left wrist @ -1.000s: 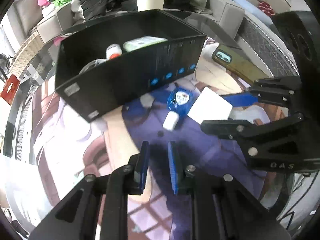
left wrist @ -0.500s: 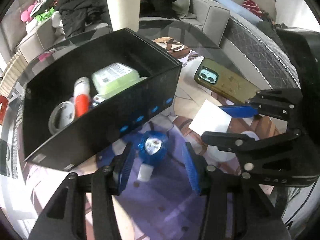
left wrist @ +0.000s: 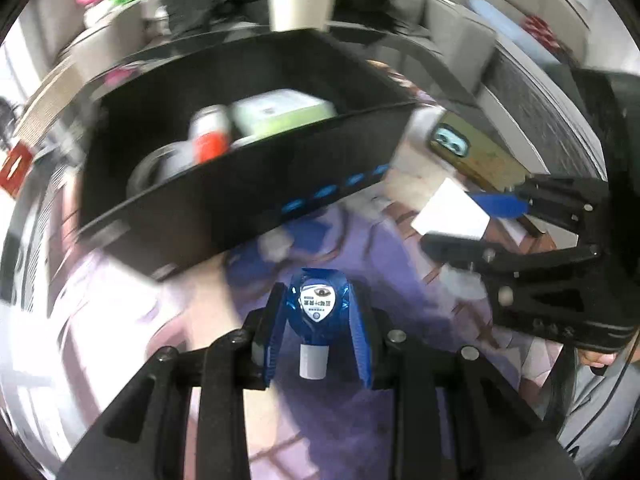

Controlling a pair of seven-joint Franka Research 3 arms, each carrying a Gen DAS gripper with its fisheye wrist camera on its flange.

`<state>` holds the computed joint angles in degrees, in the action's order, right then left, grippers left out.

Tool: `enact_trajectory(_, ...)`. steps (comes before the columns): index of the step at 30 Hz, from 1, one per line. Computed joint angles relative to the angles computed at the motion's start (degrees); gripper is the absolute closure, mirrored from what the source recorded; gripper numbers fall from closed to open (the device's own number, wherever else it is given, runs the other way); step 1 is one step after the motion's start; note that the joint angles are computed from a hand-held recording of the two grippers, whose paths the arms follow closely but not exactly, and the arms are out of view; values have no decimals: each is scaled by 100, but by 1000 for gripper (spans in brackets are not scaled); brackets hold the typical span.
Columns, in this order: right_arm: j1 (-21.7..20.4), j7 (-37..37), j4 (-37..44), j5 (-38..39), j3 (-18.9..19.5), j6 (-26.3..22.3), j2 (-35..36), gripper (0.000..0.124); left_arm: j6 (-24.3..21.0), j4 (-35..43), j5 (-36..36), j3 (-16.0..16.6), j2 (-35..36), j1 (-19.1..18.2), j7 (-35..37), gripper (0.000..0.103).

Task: Organize rigid objects
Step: 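Close the left tool around the blue bottle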

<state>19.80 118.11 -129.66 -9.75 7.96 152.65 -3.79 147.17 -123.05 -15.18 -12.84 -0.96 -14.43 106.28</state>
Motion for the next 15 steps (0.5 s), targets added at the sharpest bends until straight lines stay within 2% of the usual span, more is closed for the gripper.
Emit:
enact_trajectory(5,186,-327,262,278,69,-128,198,81,280,-435,96,150,-375,67,-135,75)
enact_trajectory(14,489,-156,635,36,81,-383,463,81,46,-528,31,279,-380,93,-60,74)
enact_trajectory(15,509,-88,645,-17,75,-400,467,81,122,-561,7,273,-398,93,-21,74)
